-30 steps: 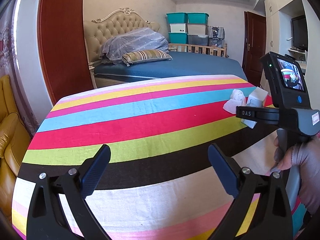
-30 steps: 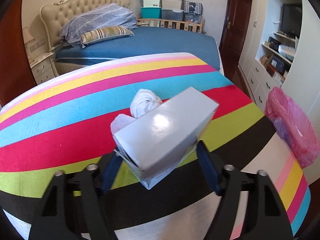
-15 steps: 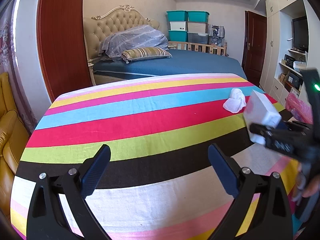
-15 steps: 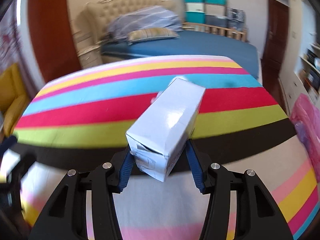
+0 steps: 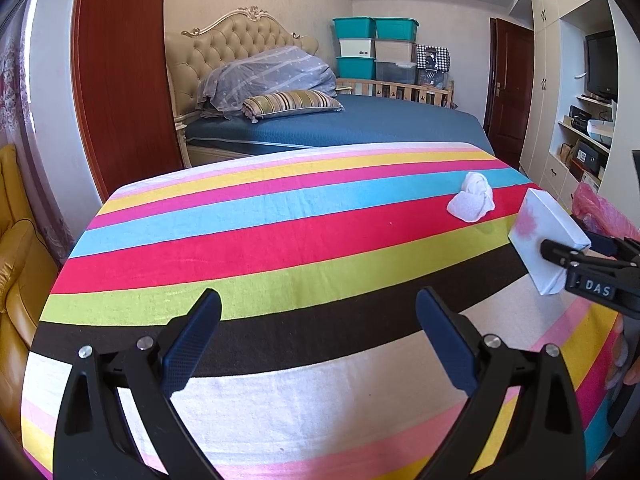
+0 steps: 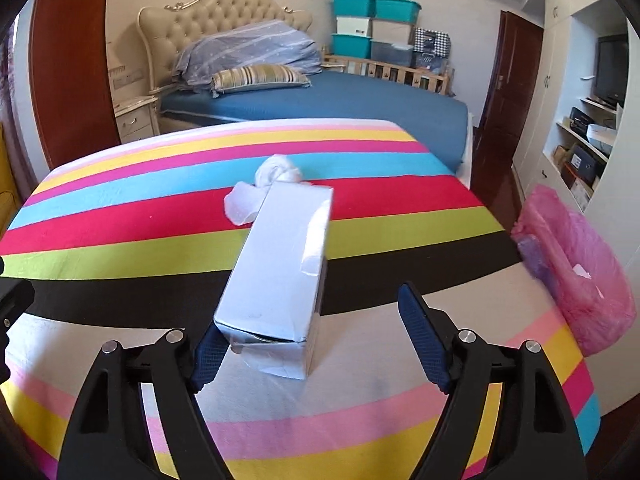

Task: Collect trash
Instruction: 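Lift the white box with the right tool while the left tool grasps the crumpled tissue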

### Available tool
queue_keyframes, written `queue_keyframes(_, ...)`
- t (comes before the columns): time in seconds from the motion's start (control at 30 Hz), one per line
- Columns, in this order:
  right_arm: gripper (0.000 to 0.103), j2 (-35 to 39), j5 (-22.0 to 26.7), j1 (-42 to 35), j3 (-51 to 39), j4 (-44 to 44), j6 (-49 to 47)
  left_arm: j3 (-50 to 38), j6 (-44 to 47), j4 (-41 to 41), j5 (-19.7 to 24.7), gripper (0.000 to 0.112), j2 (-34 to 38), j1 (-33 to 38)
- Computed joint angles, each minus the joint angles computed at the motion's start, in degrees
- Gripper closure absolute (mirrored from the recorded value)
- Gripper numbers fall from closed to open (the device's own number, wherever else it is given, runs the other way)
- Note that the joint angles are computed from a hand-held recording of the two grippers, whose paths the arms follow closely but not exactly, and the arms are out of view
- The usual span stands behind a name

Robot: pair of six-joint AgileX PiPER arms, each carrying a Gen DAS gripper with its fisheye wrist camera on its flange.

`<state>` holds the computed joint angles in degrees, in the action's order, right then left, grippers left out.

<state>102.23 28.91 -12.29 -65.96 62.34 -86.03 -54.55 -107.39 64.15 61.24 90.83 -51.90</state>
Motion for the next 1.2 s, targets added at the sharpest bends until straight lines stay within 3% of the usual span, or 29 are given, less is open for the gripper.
queue_keyframes(0.13, 0.038, 0.6, 0.5, -0.5, -0.6, -1.6, 1.1, -0.1, 0.0, 0.0, 0.1, 0.017, 0.2, 0.0)
queue_keyframes(0.3, 0.04, 0.4, 1.5, 0.3, 0.0, -1.3, -1.3, -0.3, 0.4, -0.3, -0.2, 0.017, 0.3, 0.1)
queue_keyframes(0.37, 0.047, 1.0, 3.0, 0.0, -0.8, -2.3, -0.3, -0.5, 0.6, -0.5, -0.1, 0.017, 0.5, 0.2)
queue_keyframes(0.43, 0.069, 1.8, 5.2, -0.7, -2.1, -3.1, 0.6, -0.8, 0.8, -0.6, 0.2, 0.017, 0.8, 0.1)
queue_keyframes(0.47, 0.071, 2.3, 6.5, -1.3, -2.9, -3.3, 0.5, -1.0, 1.1, -0.8, 0.3, 0.017, 1.0, 0.1)
queue_keyframes(0.57, 0.072, 2.3, 9.8, -4.2, -2.7, 1.7, -4.6, -1.9, 2.4, -1.4, 0.7, 0.017, 1.8, 0.2)
queue_keyframes(0.7, 0.072, 1.6, 9.0, -6.9, -1.7, 7.5, -12.0, -3.2, 4.0, -2.3, 1.6, 0.017, 3.1, 0.1)
queue_keyframes(0.97, 0.072, 7.0, 7.4, -11.6, -9.2, 7.7, -8.6, -5.8, 7.9, -2.3, 3.4, 0.017, 5.6, -0.9)
queue_keyframes(1.2, 0.072, 10.5, 11.5, -12.9, -14.4, 4.0, -3.4, -12.1, 14.9, -5.6, -5.6, 0.017, 9.2, 3.3)
